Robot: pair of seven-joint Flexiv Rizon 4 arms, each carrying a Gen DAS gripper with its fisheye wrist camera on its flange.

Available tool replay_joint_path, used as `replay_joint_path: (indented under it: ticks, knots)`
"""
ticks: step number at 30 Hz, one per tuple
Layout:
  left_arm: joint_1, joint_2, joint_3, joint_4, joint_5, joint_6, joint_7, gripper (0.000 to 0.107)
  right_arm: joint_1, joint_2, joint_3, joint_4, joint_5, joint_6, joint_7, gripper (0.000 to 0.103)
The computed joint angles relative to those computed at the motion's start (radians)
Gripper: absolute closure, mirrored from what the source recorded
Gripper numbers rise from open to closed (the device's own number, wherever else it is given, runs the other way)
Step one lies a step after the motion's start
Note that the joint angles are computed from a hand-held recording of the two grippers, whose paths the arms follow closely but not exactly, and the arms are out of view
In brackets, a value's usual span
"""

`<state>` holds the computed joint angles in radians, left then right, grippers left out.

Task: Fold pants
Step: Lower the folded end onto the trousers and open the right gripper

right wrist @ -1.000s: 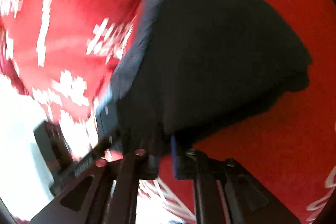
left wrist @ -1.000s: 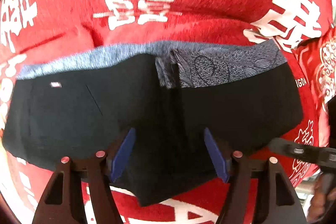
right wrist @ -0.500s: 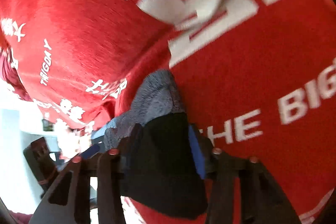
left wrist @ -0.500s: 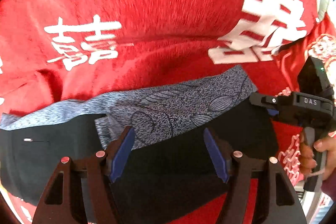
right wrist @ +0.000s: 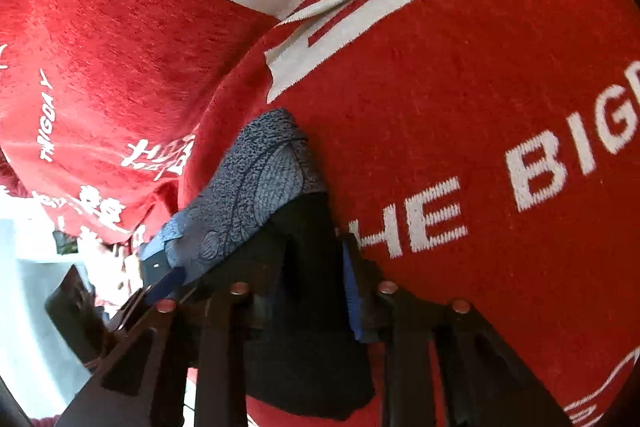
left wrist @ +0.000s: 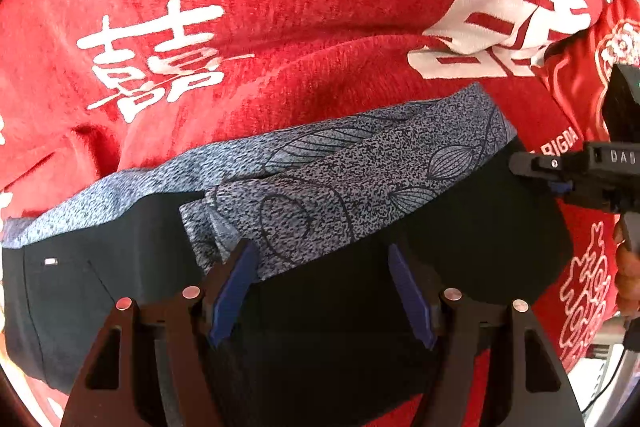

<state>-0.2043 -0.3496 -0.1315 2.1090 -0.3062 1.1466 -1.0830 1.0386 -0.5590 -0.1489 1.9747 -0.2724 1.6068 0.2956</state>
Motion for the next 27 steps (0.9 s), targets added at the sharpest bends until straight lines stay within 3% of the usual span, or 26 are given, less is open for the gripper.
replay_joint_path:
  ticks: [4, 7, 10, 12, 17, 22, 27]
  knots:
    - [-0.014, 0.043, 0.068, 0.016, 0.089, -0.022, -0.086, 0.030, -0.002, 0.048, 0.039, -0.022, -0.042, -0.169, 0.038, 0.054]
    - [0.028, 0.088, 0.076, 0.062, 0.055, -0.057, -0.096, 0.030, -0.029, 0.090, 0.117, -0.085, -0.103, -0.399, 0.009, 0.054]
    - [0.050, 0.134, 0.097, 0.108, 0.063, -0.055, -0.108, 0.030, -0.026, 0.057, 0.175, -0.228, -0.152, -0.596, -0.067, 0.054]
    - [0.060, 0.158, 0.116, 0.127, 0.093, -0.064, -0.129, 0.030, -0.032, 0.037, 0.213, -0.285, -0.196, -0.659, -0.100, 0.054]
    - [0.090, 0.203, 0.140, 0.162, 0.131, -0.088, -0.159, 0.030, -0.065, -0.104, 0.311, -0.506, -0.230, -0.724, -0.260, 0.054]
    - [0.109, 0.220, 0.153, 0.160, 0.182, -0.126, -0.205, 0.030, -0.055, -0.219, 0.312, -0.684, -0.208, -0.751, -0.376, 0.054]
    - [0.130, 0.233, 0.164, 0.164, 0.209, -0.165, -0.238, 0.030, -0.066, -0.356, 0.369, -0.886, -0.057, -0.837, -0.489, 0.045]
